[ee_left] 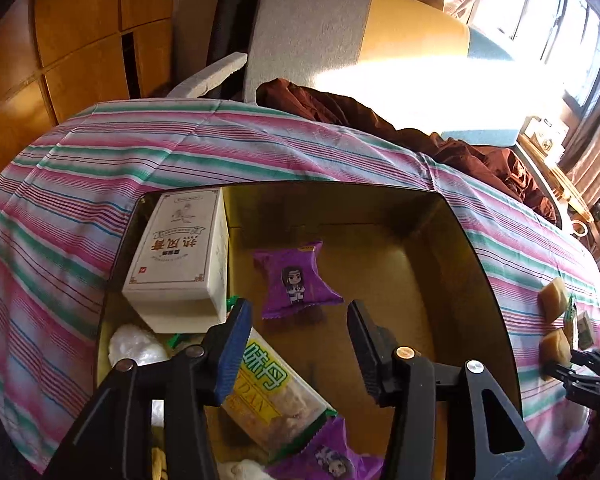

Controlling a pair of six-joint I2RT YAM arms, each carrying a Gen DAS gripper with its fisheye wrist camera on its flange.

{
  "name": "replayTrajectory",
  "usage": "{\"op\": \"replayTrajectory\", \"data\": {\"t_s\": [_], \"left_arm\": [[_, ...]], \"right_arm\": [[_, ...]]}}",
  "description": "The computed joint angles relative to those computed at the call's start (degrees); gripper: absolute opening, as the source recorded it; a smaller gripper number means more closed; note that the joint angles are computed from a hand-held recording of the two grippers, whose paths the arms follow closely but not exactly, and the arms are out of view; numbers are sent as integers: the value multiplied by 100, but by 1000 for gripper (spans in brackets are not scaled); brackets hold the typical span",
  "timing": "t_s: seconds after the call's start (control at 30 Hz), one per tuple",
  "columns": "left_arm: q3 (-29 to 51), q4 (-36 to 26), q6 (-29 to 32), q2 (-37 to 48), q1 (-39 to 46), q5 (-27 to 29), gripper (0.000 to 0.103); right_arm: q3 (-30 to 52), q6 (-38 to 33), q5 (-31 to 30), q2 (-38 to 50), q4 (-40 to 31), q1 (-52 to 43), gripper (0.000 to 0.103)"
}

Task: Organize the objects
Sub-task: 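Carry the yellow sponge into the gold tray and open the right tool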

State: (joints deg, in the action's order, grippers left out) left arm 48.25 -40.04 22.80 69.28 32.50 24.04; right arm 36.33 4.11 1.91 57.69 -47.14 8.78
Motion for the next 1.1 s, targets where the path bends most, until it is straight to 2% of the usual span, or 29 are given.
{"op": "replayTrajectory", "data": {"t_s": [0.27,0.53,0.7,0.9,1.1], "left_arm": [[-233,-1146,1209,-1153,1187,874,61],[-419,-2133,2413,-1790,2094,1309,63],[-396,-2500,3147,-1774,2772,1481,65],[-399,-2635,3941,-1645,3595,1626,67],[-261,-2844,4430,-1428,4079,1824,67]], "right_arm": [[-13,-7,231,24,-7,166,61],[-47,-8,357,98,115,229,61],[-8,76,460,163,126,319,61],[-1,258,621,179,95,495,61],[92,546,776,265,-8,641,60]]}}
